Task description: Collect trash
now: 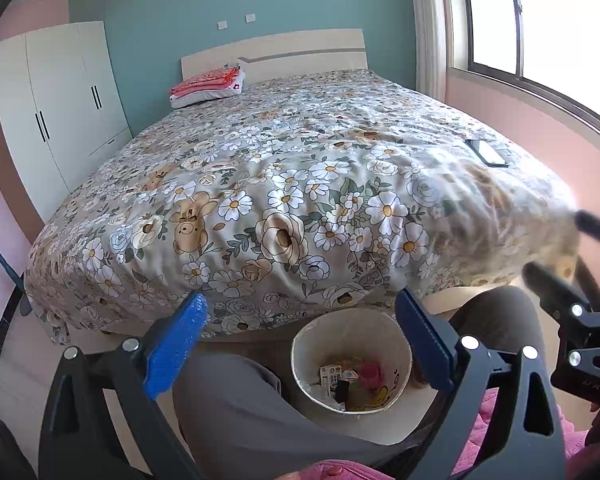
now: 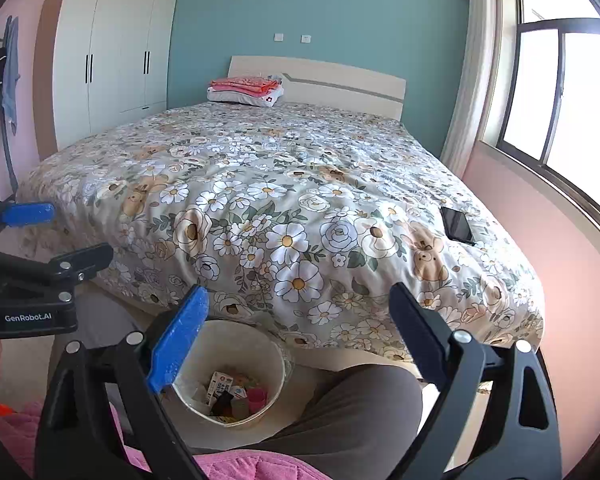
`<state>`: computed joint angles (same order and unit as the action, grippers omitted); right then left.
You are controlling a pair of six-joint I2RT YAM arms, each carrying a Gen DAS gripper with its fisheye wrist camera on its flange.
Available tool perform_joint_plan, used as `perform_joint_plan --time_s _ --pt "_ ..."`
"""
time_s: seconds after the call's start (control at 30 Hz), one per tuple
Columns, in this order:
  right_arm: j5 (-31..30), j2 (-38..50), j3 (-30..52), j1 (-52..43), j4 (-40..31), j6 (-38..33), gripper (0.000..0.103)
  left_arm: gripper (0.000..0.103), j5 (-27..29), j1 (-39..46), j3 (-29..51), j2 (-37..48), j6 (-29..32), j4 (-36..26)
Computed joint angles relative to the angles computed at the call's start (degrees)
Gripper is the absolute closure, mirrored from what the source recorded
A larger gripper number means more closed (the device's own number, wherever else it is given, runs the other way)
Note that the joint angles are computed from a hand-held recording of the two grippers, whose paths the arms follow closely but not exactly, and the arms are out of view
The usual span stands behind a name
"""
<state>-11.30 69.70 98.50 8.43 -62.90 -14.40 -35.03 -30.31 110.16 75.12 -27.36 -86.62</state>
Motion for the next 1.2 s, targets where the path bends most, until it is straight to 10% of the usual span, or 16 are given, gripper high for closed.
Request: perform_joint_plan --time_s 1.2 --pt "-0.6 -0.3 1.5 1.2 -1.3 1.4 0.013 0.006 3.4 -2.8 -0.8 0.6 0.6 1.0"
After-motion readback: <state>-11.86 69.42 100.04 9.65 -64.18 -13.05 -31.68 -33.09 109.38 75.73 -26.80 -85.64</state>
